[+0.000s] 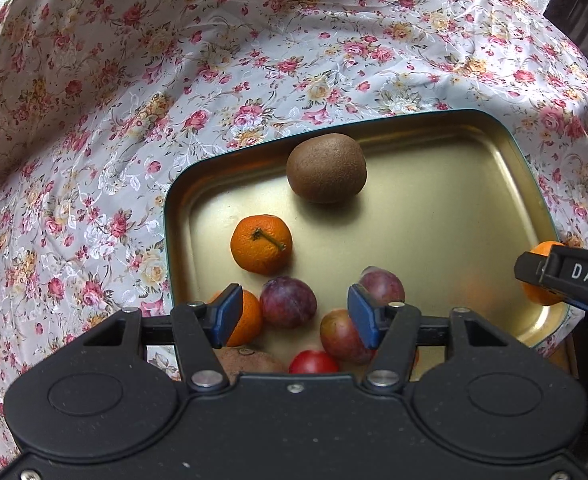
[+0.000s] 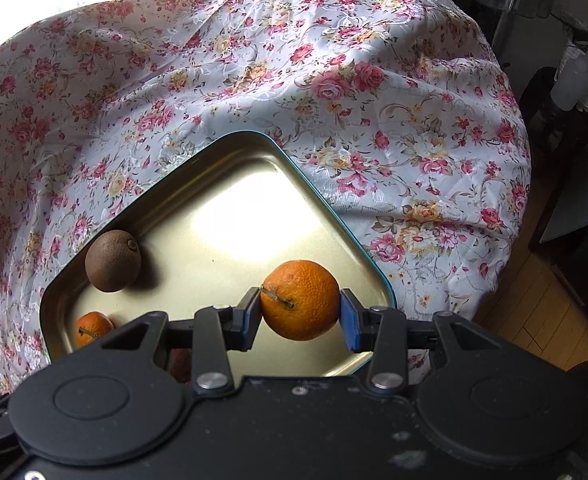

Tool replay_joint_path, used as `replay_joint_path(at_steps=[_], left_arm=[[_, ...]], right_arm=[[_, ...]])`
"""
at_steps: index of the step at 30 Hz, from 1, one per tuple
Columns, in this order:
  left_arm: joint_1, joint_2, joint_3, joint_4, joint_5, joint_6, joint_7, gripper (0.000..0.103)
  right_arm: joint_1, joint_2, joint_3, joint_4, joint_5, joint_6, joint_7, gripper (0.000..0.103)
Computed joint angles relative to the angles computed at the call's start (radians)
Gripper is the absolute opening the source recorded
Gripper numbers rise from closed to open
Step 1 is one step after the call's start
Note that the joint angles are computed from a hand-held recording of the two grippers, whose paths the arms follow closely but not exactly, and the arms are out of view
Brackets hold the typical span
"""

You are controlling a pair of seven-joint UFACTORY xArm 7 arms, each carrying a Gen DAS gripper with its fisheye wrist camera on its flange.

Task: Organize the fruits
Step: 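Lower the kiwi into the tray and open the left gripper while the right gripper releases the orange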

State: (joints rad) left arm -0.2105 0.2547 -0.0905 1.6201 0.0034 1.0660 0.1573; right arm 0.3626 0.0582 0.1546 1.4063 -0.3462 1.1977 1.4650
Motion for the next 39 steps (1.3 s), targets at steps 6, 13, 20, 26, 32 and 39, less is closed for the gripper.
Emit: replay_joint_path(at_steps=[6, 13, 20, 26, 32, 39], left_arm=[[0.023, -0.042, 0.001, -0.038, -0.031, 0.018, 0.051, 0.062], [0.042, -0.056, 0.007, -0.045, -0.057, 0.060, 0.085, 0.063], [0.054, -0.066, 0.014, -0.056, -0.053, 0.056, 0.096, 0.063], [0.065, -0.064, 0.018, -0.049, -0.058, 0.061, 0.100, 0.063], [0.068, -0.067, 0.017, -0.050, -0.063, 0.062, 0.104, 0.063], [0.065, -0.065, 0.016, -0.051, -0.056, 0.063, 0.099, 0.063]], right_arm=[[0.021, 0.050, 0.004, 0.075, -0.002, 0.046, -0.027, 0.043], [0.050, 0.095, -0.008, 0.148, -0.010, 0.094, -0.039, 0.043], [0.077, 0.141, -0.020, 0.221, -0.029, 0.122, -0.048, 0.043], [0.086, 0.164, -0.029, 0.253, -0.009, 0.127, -0.069, 0.044], [0.085, 0.161, -0.034, 0.243, 0.002, 0.105, -0.076, 0.044], [0.095, 0.160, -0.035, 0.251, -0.030, 0.102, -0.075, 0.044]])
